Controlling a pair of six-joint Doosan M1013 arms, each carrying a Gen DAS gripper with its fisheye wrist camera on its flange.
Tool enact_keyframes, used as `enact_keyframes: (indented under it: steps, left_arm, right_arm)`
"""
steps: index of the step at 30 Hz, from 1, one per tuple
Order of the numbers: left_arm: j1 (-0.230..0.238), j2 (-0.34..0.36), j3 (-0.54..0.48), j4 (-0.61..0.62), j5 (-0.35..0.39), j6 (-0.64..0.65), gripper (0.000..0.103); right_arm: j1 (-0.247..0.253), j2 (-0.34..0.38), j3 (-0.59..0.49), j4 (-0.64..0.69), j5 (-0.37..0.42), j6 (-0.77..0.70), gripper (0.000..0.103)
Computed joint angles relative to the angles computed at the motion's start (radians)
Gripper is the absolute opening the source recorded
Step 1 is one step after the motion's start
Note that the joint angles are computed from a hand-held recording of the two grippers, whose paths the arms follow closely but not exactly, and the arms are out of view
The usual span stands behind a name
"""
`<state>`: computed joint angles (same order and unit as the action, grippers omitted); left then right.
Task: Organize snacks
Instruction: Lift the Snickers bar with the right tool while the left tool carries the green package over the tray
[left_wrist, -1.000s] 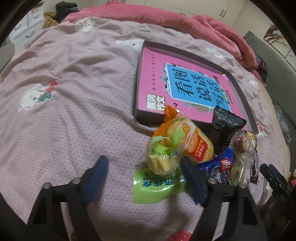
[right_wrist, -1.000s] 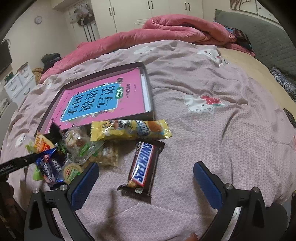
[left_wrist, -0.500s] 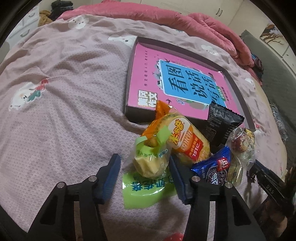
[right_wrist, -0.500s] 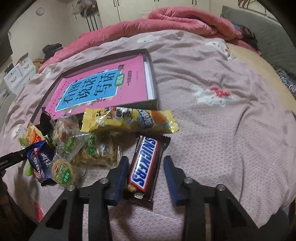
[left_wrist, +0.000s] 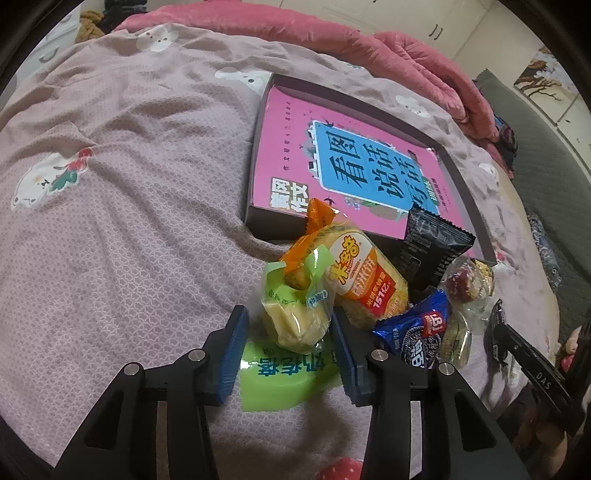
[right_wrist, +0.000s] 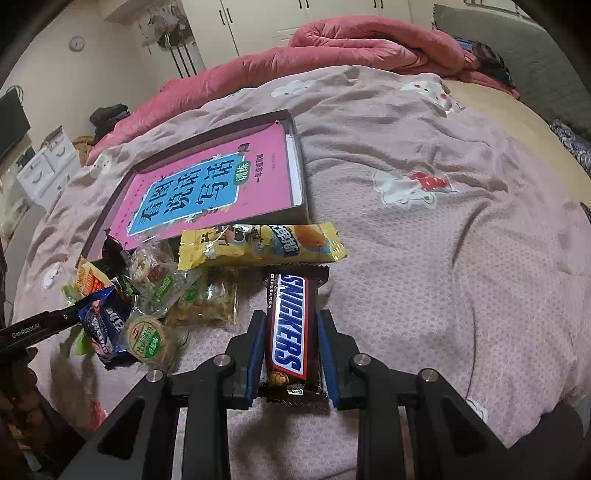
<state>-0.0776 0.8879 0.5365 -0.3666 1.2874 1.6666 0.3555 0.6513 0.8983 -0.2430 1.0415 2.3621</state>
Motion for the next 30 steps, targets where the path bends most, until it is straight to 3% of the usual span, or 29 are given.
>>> enact_keyframes:
  steps: [19, 25, 30]
  left_arm:
    - [0.02, -0.074, 0.082, -0.011, -0.13, 0.021, 0.042]
    - [0.023, -0.075, 0.059, -0.006, -0.175, 0.011, 0.042]
    - [0.021, -0.04, -0.024, -0.005, -0.186, -0.009, 0.042]
  right_arm:
    - [0.025, -0.006, -0.025, -0.188, -0.132, 0.004, 0.028]
    - [0.017, 0.025, -0.081, -0.201, -0.158, 0.002, 0.028]
    - [0.006, 0.057, -0.133, -0.192, -0.166, -0.001, 0.028]
